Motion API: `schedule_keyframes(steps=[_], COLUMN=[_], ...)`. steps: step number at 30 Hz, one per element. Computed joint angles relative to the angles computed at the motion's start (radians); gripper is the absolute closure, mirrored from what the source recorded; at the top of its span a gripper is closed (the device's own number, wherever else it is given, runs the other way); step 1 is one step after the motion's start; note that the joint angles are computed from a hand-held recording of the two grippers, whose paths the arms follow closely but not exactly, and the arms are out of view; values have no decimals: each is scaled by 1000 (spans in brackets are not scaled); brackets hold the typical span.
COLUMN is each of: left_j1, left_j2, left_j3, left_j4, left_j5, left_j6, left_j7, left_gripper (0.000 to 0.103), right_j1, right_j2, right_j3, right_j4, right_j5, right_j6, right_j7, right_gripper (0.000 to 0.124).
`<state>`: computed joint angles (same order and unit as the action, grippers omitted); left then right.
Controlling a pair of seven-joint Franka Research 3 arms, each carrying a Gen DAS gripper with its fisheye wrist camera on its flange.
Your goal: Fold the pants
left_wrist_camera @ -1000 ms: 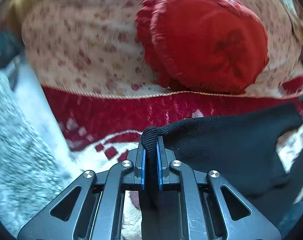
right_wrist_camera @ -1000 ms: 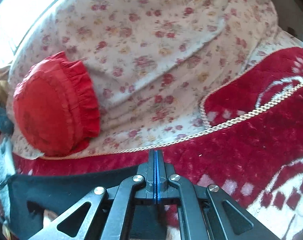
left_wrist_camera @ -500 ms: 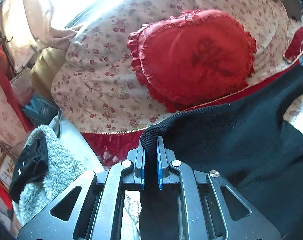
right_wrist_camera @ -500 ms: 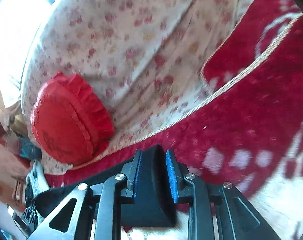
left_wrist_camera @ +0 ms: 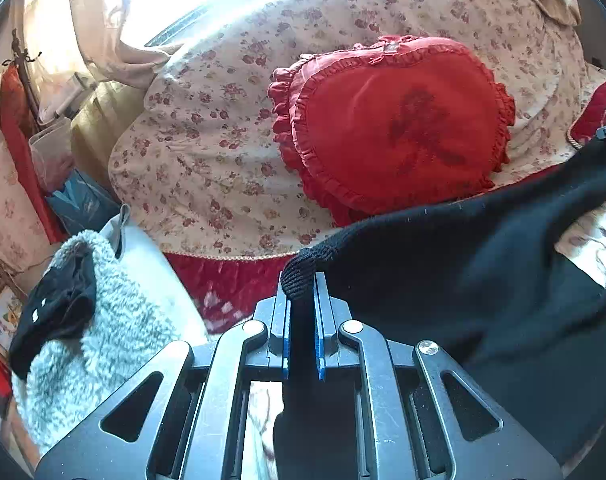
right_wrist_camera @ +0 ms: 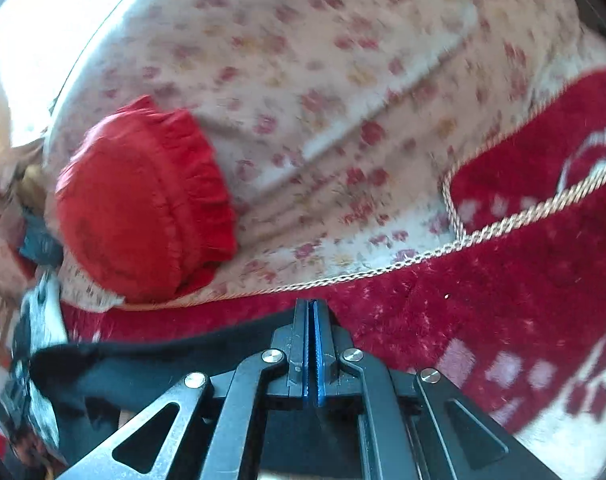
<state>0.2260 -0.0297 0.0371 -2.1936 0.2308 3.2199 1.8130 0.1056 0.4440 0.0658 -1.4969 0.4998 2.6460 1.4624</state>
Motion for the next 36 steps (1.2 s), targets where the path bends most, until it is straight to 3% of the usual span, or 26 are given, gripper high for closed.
schedule_keyframes(steps=[4, 6, 8, 10, 14, 15, 17, 19, 20, 24, 25, 27, 31, 36], left_j1=[-138, -100, -146, -223, -261, -267, -319, -290, -302, -454, -490, -512, -511, -476], left_j2=[-72, -108, -139, -165, -228, -246, -299, -326, -341, -382, -369, -341, -281, -199], left_j3=[132, 114, 175, 259, 304, 311, 376, 374, 398, 610, 669, 719, 739, 745], left_j4=[-111, -176, -226, -260, -326, -337, -349, -346, -336, -230, -195, -162, -117, -57], left_j5=[-152, -126, -109, -106, -156, -185, -282, -341, -396, -779, -895, -1039, -1215, -1394], left_j6=[30, 65, 61, 29, -55, -73, -156, -234, -288, -638, -740, -850, -952, -1057], left_j7=[137, 109, 93, 90, 85, 88, 109, 83, 84, 155, 157, 134, 64, -73], left_gripper=[95, 95, 95, 95, 86, 85, 80, 76, 76, 76, 74, 64, 53, 46], right_j1=[-4, -19, -12, 2, 44, 31, 29, 34, 32, 1, 10, 34, 69, 63], right_j2=[-152, -250, -316, -378, -480, -498, -536, -570, -593, -643, -650, -664, -674, -643], right_j3=[11, 26, 19, 1, -53, -42, -45, -60, -63, -44, -55, -72, -84, -51], right_j4=[-186, -301, -382, -459, -604, -639, -704, -738, -756, -790, -791, -794, -792, -766], right_j5=[0, 60, 95, 107, 70, -6, -143, -125, -132, -232, -204, -128, -43, -117], right_j6=[76, 110, 115, 101, 11, -13, -20, -30, -22, 39, 55, 104, 148, 119], right_j7=[-138, -252, -328, -385, -468, -443, -367, -378, -363, -197, -195, -206, -221, -184], right_gripper=[122, 122, 122, 122, 122, 122, 123, 122, 122, 121, 121, 121, 121, 121])
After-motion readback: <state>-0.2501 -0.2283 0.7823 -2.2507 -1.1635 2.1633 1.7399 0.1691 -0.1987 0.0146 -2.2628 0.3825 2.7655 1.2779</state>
